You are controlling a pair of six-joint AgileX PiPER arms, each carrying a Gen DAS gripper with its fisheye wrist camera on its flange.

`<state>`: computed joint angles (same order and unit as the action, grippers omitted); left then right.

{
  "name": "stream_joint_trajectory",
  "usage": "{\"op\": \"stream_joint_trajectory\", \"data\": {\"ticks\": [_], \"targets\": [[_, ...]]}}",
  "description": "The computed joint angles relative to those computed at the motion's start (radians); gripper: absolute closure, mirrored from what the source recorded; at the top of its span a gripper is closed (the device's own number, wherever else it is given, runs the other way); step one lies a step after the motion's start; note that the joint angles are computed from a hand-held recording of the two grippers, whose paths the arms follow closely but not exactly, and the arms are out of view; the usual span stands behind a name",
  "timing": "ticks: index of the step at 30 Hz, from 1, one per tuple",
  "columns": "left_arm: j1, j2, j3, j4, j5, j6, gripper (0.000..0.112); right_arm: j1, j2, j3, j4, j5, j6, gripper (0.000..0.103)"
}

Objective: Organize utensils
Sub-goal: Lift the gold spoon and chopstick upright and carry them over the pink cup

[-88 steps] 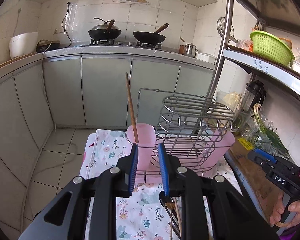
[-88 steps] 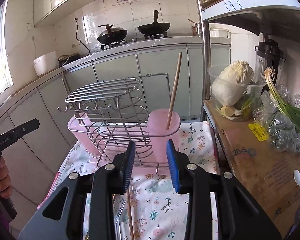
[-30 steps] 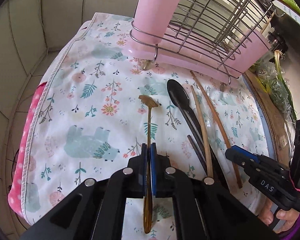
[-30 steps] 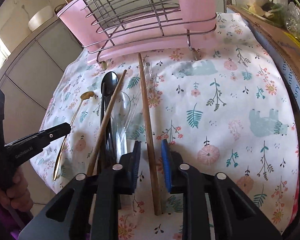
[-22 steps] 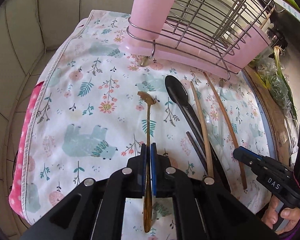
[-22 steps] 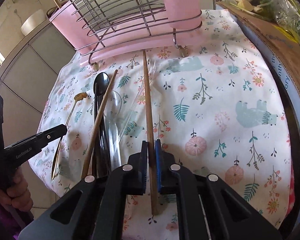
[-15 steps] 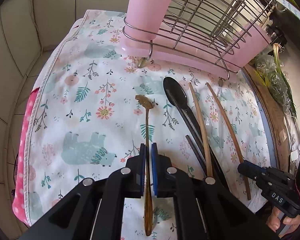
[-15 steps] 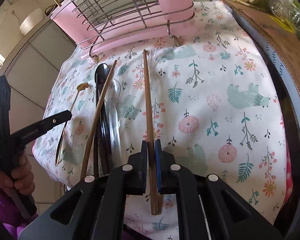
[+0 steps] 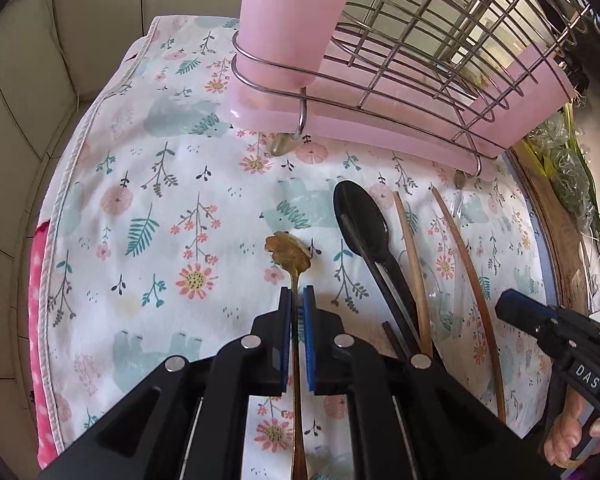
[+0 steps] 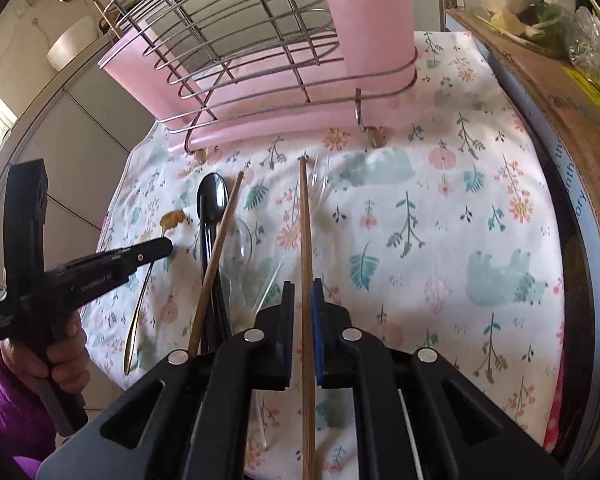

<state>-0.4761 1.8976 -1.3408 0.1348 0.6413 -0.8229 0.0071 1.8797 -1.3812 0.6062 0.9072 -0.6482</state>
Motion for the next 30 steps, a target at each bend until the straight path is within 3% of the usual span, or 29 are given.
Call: {"op": "stream_joint_trajectory", "data": {"ticks": [13,19,22,30], "targets": [[0.056,0.020,-0.024,-0.094,0.008,0.138,0.107,0.110,0.206,-0.270,-0.136,-0.029,0.126,0.095],[0.053,0.029,-0.030,-0.076,-0.004,0.127,0.109,0.118,0.206,-0.261,-0.146,-0.066,0.094,0.097],[0.043,0.005,-0.010,-0.041,-0.027,0.093,0.111,0.112,0.194,-0.236,-0.108,-0.081,0.081,0.097],[0.003,-0.144,0.109,0.142,-0.115,-0.106,0.112,-0.013,0.047,-0.065,0.181,-0.089,-0.128,0.097]]}}
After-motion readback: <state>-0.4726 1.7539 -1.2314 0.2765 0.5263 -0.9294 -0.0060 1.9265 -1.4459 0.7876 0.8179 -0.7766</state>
